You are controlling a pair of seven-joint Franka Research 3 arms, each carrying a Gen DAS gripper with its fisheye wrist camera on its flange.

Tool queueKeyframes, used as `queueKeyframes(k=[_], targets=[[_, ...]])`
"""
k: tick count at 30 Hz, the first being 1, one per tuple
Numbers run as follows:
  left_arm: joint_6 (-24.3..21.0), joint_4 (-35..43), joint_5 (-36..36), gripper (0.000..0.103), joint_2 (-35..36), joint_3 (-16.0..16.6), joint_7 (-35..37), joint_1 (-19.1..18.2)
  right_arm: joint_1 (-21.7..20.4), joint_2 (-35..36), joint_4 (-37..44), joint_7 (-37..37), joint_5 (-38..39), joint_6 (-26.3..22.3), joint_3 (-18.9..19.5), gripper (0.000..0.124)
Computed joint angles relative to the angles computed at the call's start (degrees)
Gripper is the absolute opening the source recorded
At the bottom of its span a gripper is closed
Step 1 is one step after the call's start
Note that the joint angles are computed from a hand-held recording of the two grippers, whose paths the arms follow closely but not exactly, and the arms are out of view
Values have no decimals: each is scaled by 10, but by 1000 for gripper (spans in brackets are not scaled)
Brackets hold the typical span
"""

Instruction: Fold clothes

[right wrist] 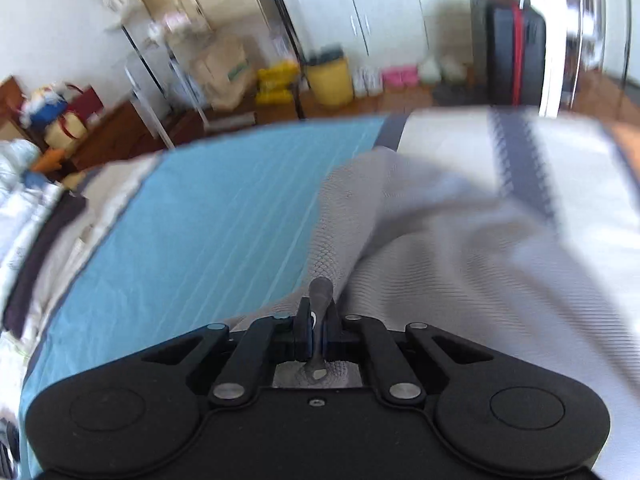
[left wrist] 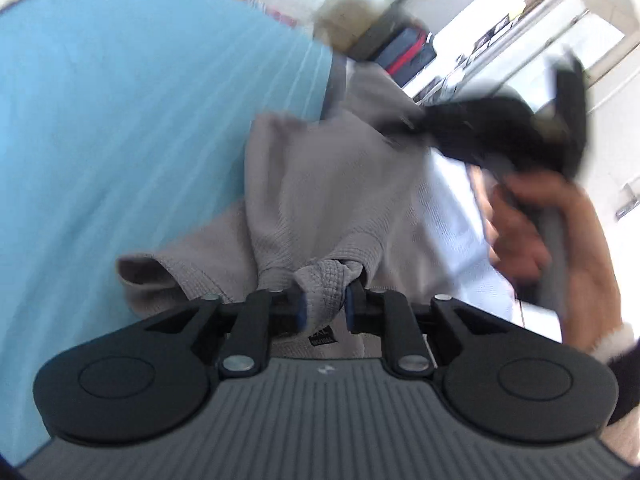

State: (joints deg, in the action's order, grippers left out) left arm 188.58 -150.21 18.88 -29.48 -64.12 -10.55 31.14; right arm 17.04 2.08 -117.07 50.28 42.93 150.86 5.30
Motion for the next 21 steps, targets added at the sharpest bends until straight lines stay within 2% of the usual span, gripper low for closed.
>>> queueKeyframes(k=[3,4,5,8,9,11,14,15,18,19,20,21], targets=[[26,-53,-55,30,-84,2,-42,-2,-6,-74,-68,-69,-3,-11,-15,6],[33,-59,-42,34,-90,8,-53,0,-7,-90,-88,-92,-2,-20,-22,6],[40,-65,-40,36,-91,11,-49,0,-10,-91,-97,-83,-12,-46,-28,7],[12,-47,-18,37,-42,25,-16,-1,-34,-73,-96,-23,-78,-136,-28,12],[12,-48,-19,37,-42,26,-16,-2,-30,-69,-85,-29,-62,-158,-42,17],[13,-49,-19,36,-51,25,-14,1,-41,-63,-69,-57,3,-192,-57,17],[-1,-46,-10,36,-89,15,-7,14,-66,-54,-48,-102,128,-237,-77,49],[-2,-51,-11,36,-112,16,-13,10,-74,-50,-47,-101,144,-232,-78,50],[-4,-70,-12,45,-178,24,-33,-3,-94,-38,-42,-93,193,-217,-80,50],[-30,-71,-11,46,-182,39,-36,-22,-97,-38,-46,-79,199,-193,-78,50],[-60,-70,-8,46,-184,54,-40,-41,-96,-53,-56,-41,183,-145,-69,50],[-111,-68,-6,46,-186,77,-43,-74,-94,-66,-65,3,160,-98,-62,52]])
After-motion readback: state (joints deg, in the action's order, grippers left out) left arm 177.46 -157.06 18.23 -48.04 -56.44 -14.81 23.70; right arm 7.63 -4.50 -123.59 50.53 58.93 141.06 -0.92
